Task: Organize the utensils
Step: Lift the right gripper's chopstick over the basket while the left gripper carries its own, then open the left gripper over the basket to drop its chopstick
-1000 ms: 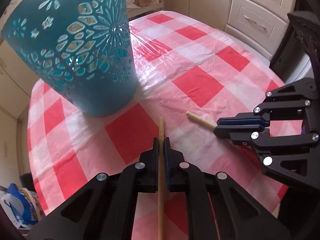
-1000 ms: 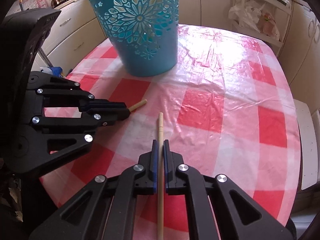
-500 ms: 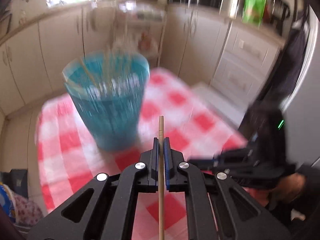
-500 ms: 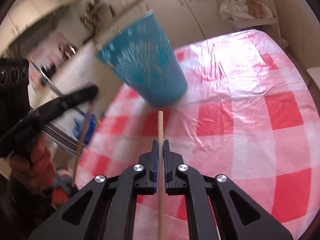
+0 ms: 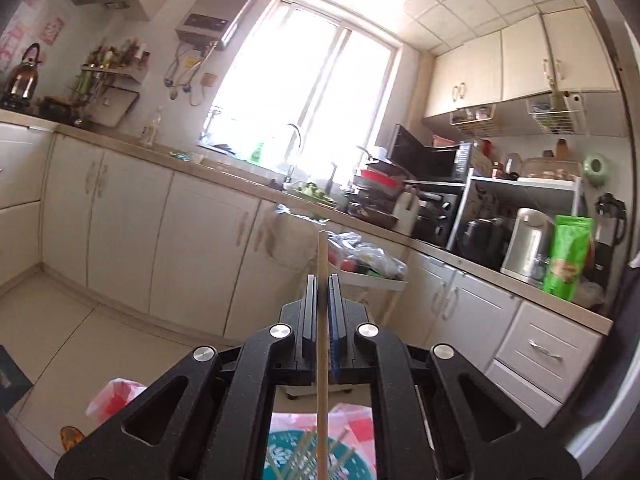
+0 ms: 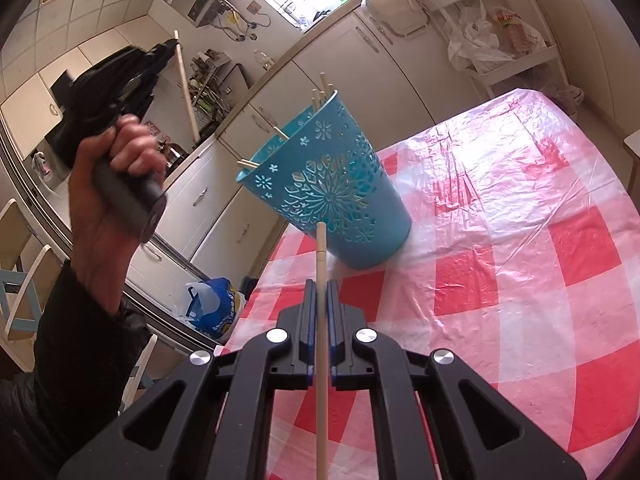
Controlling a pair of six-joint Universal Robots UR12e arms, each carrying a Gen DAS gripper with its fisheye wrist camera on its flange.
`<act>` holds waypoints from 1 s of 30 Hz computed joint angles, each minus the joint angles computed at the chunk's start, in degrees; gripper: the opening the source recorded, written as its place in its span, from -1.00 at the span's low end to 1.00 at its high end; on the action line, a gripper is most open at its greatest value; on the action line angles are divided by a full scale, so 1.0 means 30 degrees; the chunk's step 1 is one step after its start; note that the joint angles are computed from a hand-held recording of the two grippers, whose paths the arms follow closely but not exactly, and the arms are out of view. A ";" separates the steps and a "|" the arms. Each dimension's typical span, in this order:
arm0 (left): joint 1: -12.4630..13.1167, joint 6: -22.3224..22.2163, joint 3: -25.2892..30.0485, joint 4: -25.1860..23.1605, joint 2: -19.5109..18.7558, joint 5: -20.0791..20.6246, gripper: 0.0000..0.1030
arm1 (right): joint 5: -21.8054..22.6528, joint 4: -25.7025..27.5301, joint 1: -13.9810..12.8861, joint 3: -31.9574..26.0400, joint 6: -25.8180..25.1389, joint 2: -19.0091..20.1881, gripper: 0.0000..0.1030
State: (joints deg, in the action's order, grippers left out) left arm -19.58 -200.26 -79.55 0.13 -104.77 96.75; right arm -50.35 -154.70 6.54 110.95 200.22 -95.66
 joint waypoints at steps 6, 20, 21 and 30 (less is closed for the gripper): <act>-0.0170 -0.0823 0.0073 0.0050 -0.0789 0.1450 -0.91 | -0.0242 -0.1023 -0.0062 0.0261 0.0291 0.0067 -0.88; -0.0537 0.0784 -0.0841 -0.2092 -0.0586 0.2191 -0.91 | -0.0383 -0.3093 -0.0183 -0.0770 0.1255 0.0771 -0.88; -0.0547 0.0795 -0.0940 -0.2477 -0.0501 0.2169 -0.90 | -0.0401 -0.3344 -0.0174 -0.0937 0.1381 0.0853 -0.88; -0.0169 -0.0234 -0.3521 -0.2890 0.1563 0.1748 -0.19 | -0.1794 -0.6605 0.0488 -0.3683 0.3455 0.2612 -0.88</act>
